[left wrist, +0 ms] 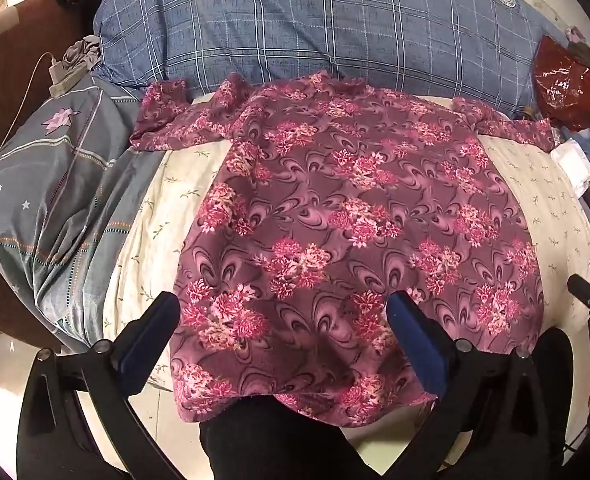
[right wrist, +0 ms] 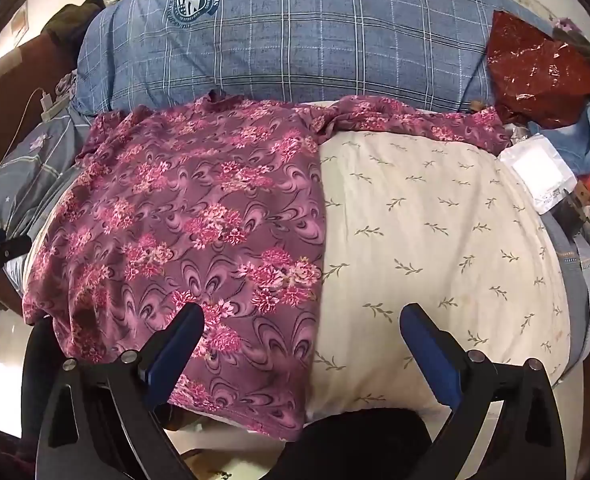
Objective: Fold small clothes
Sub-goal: 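Position both grippers open above the hem of the floral shirt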
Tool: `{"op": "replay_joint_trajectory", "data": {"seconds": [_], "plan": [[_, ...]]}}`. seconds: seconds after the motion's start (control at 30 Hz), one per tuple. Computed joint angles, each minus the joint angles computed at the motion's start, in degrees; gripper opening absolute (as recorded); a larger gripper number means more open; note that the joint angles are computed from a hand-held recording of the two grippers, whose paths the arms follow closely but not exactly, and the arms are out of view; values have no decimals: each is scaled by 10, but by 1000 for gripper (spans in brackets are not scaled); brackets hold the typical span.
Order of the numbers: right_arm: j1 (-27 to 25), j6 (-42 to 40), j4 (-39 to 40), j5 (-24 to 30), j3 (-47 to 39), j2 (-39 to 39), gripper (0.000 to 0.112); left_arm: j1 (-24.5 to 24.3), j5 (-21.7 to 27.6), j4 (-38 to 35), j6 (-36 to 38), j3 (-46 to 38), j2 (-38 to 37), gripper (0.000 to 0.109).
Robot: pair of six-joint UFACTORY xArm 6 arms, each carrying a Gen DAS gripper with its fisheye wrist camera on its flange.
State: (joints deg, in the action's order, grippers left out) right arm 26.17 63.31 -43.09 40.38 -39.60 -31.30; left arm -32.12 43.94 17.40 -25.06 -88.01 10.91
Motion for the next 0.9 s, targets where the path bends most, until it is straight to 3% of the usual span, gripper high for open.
{"op": "replay_joint_trajectory", "data": {"seconds": [0.37, 0.9], "plan": [[3, 4, -7, 14, -1, -1, 100, 5, -24, 10, 7, 62, -41, 103], [-4, -13, 0, 30, -21, 24, 100, 40, -14, 37, -24, 101, -58, 103]]}}
